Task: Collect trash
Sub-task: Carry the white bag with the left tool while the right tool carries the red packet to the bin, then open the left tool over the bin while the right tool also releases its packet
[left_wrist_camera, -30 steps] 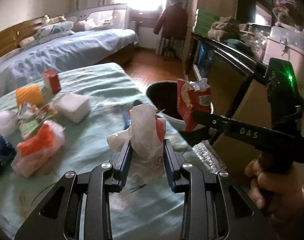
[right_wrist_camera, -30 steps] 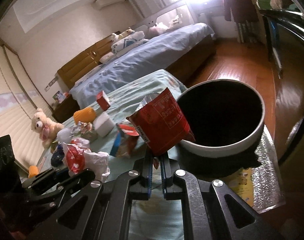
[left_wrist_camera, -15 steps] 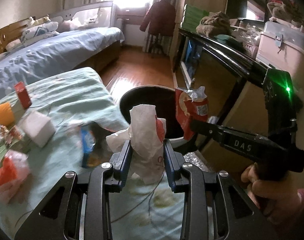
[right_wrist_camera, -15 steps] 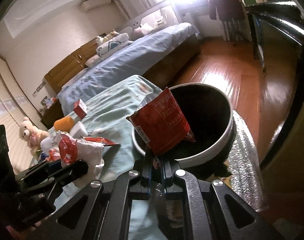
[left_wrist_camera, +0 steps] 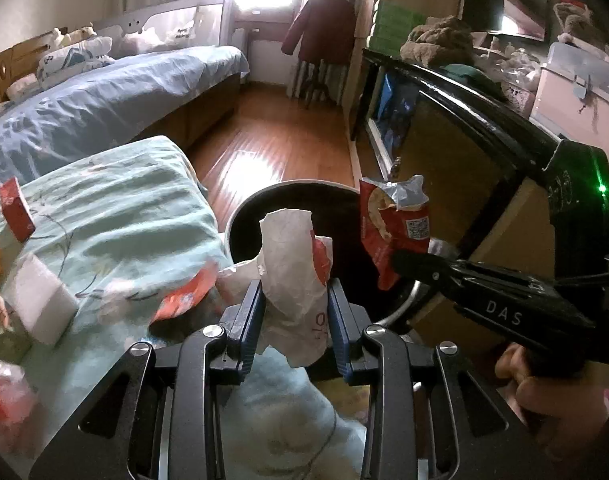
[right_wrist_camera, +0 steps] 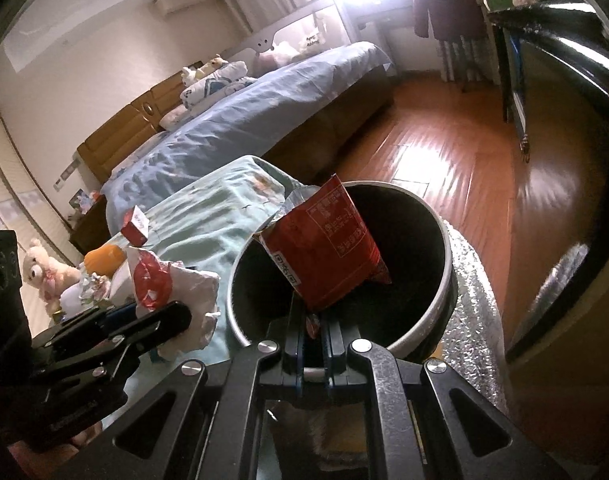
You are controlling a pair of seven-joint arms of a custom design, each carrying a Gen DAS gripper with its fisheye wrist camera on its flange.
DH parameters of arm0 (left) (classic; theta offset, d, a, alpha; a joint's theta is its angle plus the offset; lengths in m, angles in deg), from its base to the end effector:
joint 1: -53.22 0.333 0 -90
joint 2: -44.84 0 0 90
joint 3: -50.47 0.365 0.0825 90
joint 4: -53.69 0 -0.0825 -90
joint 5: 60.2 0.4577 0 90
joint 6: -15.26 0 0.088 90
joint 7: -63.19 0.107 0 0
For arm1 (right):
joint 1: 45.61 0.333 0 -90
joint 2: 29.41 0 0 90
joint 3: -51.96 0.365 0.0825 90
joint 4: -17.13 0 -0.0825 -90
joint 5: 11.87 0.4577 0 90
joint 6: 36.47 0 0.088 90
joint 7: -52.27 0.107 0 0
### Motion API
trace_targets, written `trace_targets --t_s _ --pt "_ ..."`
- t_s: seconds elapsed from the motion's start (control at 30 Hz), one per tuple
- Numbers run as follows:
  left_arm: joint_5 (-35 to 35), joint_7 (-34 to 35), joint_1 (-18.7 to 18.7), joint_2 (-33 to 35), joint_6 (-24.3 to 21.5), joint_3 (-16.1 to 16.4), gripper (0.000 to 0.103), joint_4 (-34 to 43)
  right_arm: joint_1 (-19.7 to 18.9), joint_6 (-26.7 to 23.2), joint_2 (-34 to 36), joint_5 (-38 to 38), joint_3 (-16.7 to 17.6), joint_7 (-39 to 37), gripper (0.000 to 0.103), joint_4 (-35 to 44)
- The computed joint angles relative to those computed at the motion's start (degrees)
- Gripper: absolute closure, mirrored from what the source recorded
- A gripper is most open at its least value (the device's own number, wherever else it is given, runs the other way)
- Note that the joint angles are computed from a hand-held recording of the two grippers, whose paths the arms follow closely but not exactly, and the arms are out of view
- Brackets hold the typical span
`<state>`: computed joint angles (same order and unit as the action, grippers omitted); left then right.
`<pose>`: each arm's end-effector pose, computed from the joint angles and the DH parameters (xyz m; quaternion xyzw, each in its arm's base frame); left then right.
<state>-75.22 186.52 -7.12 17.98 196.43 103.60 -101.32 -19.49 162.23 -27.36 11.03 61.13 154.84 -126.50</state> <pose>0.4754 -0.0403 0.3874 -0.5252 0.7523 -0.3637 0.1610 0.4775 0.2816 0.3640 -0.6204 0.6506 -0.1296 0.4185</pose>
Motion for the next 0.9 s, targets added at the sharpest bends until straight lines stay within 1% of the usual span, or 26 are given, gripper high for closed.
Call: trace_targets --t_s 0.07,0.23,0.3,0.47,0.5,0.57,0.63,0.67,0.73,0.77,0.8,0.83,0.9 --pt "-0.39 0.17 -1.44 0.77 -0.29 1.20 0.072 0.96 -0.35 -0.66 0.33 -0.55 -0.26 0.04 0.096 0.55" --pt "-2.16 1.74 -4.68 2.03 -1.02 3.64 0.072 3.02 -2.31 -2.12 1.47 -4.93 -0.30 3.05 0.096 1.94" --pt "-2.98 2.52 -6.17 2.55 -1.00 4.68 0.070 3.84 -2.58 -2.62 1.87 -5.23 -0.36 3.21 0.096 2.39" --pt "-3.89 3.45 -9.02 3.72 -0.60 6.90 0.069 5.24 -5.26 -3.31 2.84 -9.58 0.60 6.99 0.096 2.98" --pt "-4.07 3.72 -9.80 3.89 -0.77 7.67 0.068 5.61 -6.08 -3.42 2.98 -10.86 1.02 8.22 0.095 3.03" --pt "-4.53 4.14 -10.68 4.34 -1.35 8.35 0.064 6.14 -6.42 -3.54 3.13 -11.53 1.03 8.91 0.092 3.13" --pt "-5.23 4.84 -11.10 4.86 -1.94 8.56 0.055 6.54 -6.43 -3.93 3.19 -11.58 0.89 9.00 0.090 3.32" --pt "-5.73 5.11 -11.03 5.23 -2.07 8.31 0.051 6.69 -6.71 -4.04 3.19 -11.94 1.09 9.46 0.089 3.37" --pt "-6.68 5.86 -10.34 5.23 -1.87 7.44 0.040 6.51 -6.74 -4.52 3.11 -11.80 0.96 9.58 0.085 3.53" --pt "-7.03 6.04 -9.81 5.29 -1.66 6.85 0.038 6.37 -5.06 -4.61 3.00 -9.30 -0.26 7.61 0.082 3.66" --pt "-7.23 6.06 -8.92 5.39 -1.27 5.97 0.033 6.10 -3.65 -4.51 2.92 -6.96 -1.16 5.81 0.074 3.75" --pt "-7.28 5.89 -7.78 5.45 -0.99 4.98 0.028 5.84 -3.32 -4.22 2.80 -5.99 -1.28 5.13 0.065 3.68" --pt "-7.27 5.70 -6.10 4.85 -0.86 3.89 0.027 5.32 -1.98 -3.33 2.44 -3.00 -1.78 2.83 0.058 3.40"
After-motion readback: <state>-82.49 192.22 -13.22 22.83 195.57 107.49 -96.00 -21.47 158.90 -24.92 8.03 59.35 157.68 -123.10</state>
